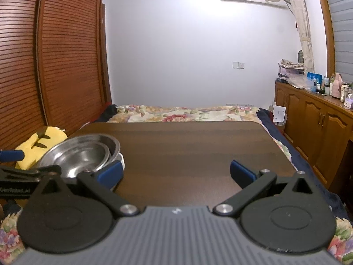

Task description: Organize plates and bowls

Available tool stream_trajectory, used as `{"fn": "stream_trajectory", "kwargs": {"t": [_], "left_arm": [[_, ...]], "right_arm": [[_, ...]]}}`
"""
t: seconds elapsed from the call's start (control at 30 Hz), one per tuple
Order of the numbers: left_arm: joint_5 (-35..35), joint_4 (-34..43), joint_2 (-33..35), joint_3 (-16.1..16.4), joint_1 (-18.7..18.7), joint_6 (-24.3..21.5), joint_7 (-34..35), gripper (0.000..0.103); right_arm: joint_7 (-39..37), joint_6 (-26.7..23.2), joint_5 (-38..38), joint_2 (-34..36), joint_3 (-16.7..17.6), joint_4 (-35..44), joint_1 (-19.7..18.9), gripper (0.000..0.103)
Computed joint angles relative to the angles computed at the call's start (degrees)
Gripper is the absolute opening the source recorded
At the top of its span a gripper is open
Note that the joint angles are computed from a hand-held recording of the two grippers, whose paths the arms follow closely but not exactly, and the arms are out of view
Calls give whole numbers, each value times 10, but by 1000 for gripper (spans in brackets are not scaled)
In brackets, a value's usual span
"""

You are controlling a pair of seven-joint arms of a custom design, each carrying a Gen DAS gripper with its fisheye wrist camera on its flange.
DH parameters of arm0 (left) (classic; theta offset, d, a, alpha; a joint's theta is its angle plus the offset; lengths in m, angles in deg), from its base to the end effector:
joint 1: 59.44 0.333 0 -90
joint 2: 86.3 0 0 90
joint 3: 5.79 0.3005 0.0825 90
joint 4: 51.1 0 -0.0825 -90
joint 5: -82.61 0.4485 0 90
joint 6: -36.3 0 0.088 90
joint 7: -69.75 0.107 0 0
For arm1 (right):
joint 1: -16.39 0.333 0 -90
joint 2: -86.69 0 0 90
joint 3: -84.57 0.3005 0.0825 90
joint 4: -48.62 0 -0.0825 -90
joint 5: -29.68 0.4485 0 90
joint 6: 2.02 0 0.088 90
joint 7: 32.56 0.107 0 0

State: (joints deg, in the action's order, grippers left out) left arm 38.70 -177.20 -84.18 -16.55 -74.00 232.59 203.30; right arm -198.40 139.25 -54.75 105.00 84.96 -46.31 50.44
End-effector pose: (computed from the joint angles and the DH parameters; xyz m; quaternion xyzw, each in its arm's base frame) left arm 0.5850 -0.1881 0.4339 -0.4926 0.6894 -0.3982 0.3514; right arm 0.6135 0.4222 0.4367 -0.5267 0.6364 -0.4128 0.3836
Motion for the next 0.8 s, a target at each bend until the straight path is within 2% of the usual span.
{"fn": "stream_trajectory", "kwargs": {"t": [0.23,0.8], "left_arm": [[16,-4,-1,1,3,-4,-16,103],[16,-8,-3,-2,4,1,-18,103]], "right_arm": [[-10,-14,5,3,0,-2,5,103],[-3,0,11,-4,1,-10,-4,103]]}}
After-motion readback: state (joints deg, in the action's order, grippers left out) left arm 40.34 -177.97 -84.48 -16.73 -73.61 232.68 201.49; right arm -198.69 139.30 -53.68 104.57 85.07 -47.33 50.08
